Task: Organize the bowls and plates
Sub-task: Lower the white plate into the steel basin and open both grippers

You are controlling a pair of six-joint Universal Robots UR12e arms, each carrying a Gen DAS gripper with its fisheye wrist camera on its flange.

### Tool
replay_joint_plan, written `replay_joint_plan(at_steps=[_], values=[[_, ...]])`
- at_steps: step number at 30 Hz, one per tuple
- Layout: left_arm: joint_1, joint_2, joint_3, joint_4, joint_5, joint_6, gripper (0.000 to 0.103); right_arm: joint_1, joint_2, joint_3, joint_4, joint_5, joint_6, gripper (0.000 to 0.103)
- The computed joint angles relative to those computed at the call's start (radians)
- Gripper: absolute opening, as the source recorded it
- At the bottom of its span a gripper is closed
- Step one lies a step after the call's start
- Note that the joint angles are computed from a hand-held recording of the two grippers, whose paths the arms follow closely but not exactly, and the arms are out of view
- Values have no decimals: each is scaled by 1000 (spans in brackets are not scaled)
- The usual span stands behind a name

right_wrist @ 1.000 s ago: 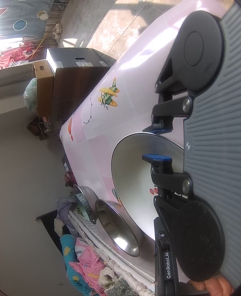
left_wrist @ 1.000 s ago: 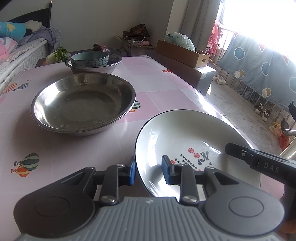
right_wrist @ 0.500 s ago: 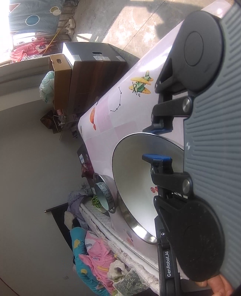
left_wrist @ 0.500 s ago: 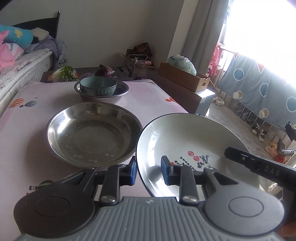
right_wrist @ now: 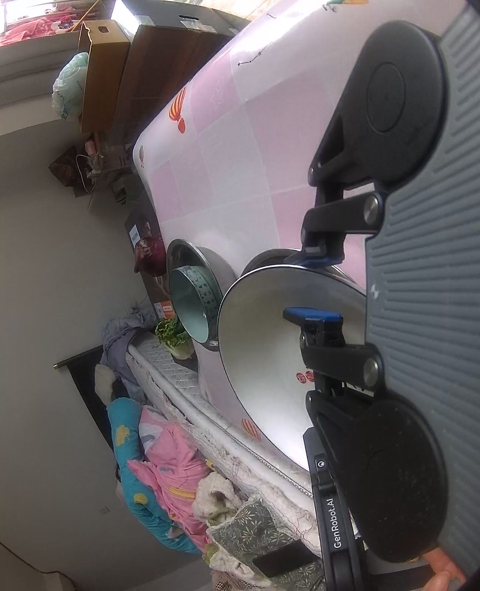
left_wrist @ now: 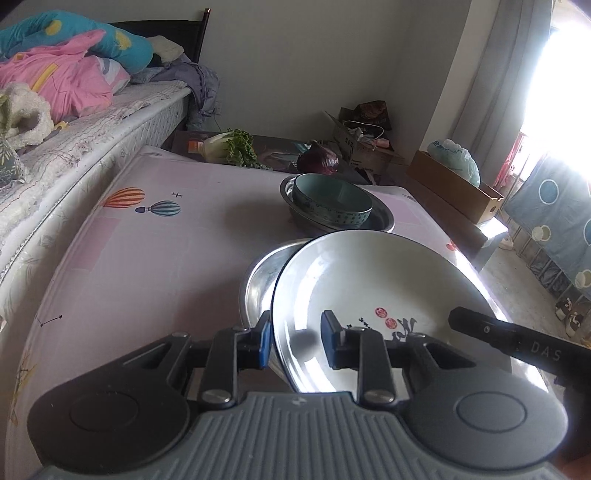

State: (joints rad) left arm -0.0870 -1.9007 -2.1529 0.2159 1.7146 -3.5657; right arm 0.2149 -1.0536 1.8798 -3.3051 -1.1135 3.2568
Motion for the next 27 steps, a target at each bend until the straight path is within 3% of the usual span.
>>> replay_joint_plan(at_steps=[10,19,21,25,27], values=[[45,-17,11,-46,-52,-5,26,33,36,-79,161,-55,-16,21],[56,-27,29,-48,-61,29,28,32,52,-110,157,-83,12,23],[55,-29,33,-54,-55,33,32,36,51,-113,151,-118,7,32],[52,-31,43,-76,-39,40,44,28,51,-110,128,-104,16,32],[49,-29,48,-94,-29,42,56,26,48,-106,117,-104,16,34]])
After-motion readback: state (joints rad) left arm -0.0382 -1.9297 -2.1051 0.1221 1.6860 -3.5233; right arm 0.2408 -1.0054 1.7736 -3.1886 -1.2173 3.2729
